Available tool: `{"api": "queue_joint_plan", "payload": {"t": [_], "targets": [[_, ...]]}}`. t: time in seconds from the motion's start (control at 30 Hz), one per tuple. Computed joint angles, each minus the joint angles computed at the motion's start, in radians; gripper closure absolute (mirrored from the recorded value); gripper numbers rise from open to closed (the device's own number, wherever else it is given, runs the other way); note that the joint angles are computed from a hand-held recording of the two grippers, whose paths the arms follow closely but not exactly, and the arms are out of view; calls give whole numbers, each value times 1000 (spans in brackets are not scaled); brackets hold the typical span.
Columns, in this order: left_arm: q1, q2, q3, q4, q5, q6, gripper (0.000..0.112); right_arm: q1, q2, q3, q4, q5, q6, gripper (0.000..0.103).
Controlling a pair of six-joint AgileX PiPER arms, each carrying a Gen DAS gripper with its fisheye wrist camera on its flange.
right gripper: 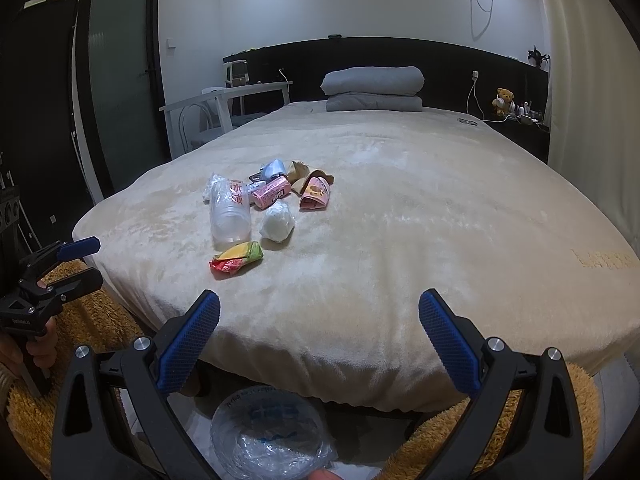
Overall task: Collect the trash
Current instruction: 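Move both tools toward the trash pile on the bed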
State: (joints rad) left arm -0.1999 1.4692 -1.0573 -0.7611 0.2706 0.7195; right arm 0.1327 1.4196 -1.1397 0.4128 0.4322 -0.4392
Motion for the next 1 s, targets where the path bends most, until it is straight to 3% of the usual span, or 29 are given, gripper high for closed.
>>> {"api": "queue_joint_plan", "payload": {"t": [1.0], "targets": [[-20,-3,-5,3,3,21,16,-3,-5,-12,39,37,-56,4]]}}
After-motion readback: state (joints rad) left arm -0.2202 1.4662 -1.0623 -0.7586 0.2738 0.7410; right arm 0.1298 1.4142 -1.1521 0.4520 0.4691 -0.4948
